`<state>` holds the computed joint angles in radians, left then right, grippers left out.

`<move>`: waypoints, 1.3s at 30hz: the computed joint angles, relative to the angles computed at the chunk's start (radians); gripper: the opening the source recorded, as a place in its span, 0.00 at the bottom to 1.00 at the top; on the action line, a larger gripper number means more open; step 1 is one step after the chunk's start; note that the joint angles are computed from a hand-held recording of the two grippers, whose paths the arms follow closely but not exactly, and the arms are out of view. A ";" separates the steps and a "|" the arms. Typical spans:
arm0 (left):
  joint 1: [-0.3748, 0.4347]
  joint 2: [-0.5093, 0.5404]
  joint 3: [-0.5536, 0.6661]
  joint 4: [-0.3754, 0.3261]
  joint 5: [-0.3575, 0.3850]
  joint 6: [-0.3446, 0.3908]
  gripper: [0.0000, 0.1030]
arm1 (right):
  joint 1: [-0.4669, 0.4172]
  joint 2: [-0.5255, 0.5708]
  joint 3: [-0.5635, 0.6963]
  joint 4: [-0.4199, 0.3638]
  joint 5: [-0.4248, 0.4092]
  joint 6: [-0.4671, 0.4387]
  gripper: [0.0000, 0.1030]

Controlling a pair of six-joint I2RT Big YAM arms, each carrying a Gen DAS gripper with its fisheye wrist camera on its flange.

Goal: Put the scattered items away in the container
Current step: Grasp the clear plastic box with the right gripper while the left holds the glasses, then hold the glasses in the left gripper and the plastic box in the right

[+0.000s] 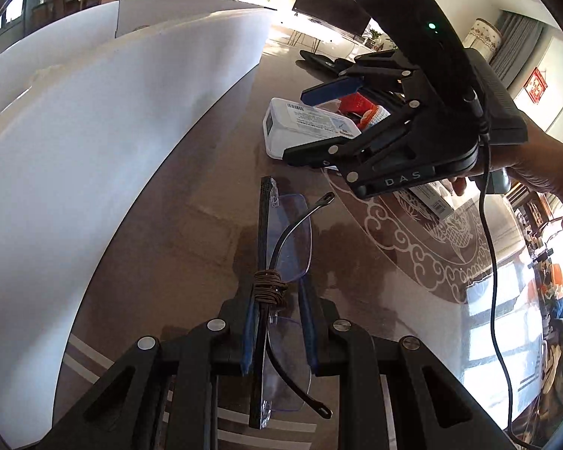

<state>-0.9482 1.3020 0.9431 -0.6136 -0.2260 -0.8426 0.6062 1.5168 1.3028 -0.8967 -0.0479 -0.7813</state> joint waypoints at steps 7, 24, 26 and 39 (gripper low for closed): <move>-0.022 0.027 0.028 -0.027 -0.044 0.022 0.20 | -0.041 -0.126 -0.130 0.032 0.017 0.286 0.63; -0.127 0.152 0.155 -0.073 -0.135 0.150 0.78 | -0.386 -0.923 -0.628 -0.036 -0.047 0.610 0.65; -0.130 0.159 0.161 -0.093 -0.154 0.148 0.78 | -0.381 -0.951 -0.646 -0.040 -0.051 0.582 0.65; -0.134 0.183 0.188 -0.117 -0.158 0.177 0.78 | -0.428 -0.967 -0.717 -0.039 -0.067 0.423 0.65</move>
